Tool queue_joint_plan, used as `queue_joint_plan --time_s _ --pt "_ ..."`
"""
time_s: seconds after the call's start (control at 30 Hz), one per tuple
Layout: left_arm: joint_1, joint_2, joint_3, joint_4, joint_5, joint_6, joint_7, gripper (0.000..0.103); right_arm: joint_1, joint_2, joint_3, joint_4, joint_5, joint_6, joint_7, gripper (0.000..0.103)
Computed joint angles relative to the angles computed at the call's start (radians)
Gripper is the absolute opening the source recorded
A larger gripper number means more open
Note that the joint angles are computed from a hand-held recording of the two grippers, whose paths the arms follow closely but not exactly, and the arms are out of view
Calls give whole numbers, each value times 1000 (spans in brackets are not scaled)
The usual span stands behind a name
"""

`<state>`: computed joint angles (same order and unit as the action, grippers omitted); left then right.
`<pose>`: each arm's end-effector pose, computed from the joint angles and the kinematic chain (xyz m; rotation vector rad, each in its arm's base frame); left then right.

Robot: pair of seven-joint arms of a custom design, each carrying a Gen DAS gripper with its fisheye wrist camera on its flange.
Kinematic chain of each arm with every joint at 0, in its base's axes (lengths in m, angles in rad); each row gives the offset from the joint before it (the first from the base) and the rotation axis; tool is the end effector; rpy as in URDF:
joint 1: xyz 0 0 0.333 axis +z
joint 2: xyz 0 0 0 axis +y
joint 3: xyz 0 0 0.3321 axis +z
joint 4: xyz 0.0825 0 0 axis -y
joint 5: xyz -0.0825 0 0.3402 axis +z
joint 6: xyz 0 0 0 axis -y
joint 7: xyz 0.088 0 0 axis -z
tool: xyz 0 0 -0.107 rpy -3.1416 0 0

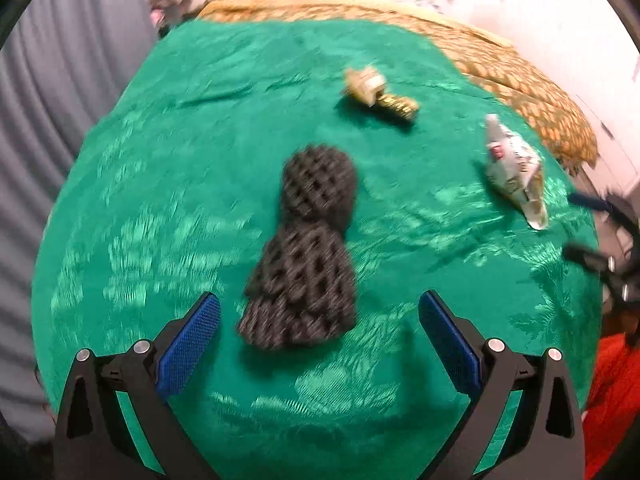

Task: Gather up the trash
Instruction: 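Grasp the black mesh net with the left tool while the right tool holds the chip bag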

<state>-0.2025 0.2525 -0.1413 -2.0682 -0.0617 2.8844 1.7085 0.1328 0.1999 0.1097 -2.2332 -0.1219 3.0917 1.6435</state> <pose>0.5673 -0.1932 0.4202 -1.5094 2.3062 -0.6794 0.5471 0.1428 0.4072 -2.0525 1.5457 -0.5446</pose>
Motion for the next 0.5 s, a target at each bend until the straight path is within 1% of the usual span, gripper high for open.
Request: queue_joint_plan --time_s 0.03,0.07,0.13,0.2,0.27,0.33,0.37,0.4,0.43,0.5 --pt "-7 2 5 0 15 14 1 98 -34 11 35 22 23 -19 -47 90" --pt "-10 9 8 7 24 18 3 98 -60 37 60 71 35 -62 -104 90" --pt "-22 26 24 28 46 19 -12 98 -55 79 50 142 20 -117 -163 90" --pt "-22 43 26 50 47 14 -20 98 -45 117 37 199 8 -163 -209 90" --pt "8 58 -5 71 0 10 11 98 -47 149 40 242 26 -201 -245 90" --pt "30 73 -29 89 -45 5 42 98 -59 176 57 274 65 -227 -279 89" --pt "31 78 -31 94 -56 3 50 98 -65 179 64 278 89 -231 -290 85" --pt "28 84 -28 101 -60 -3 52 98 -68 181 67 282 114 -237 -286 70" --pt "21 87 -20 107 -58 -11 48 98 -68 176 67 278 135 -234 -279 67" --pt "8 93 -8 115 -49 -18 42 98 -68 157 69 259 172 -224 -266 55"
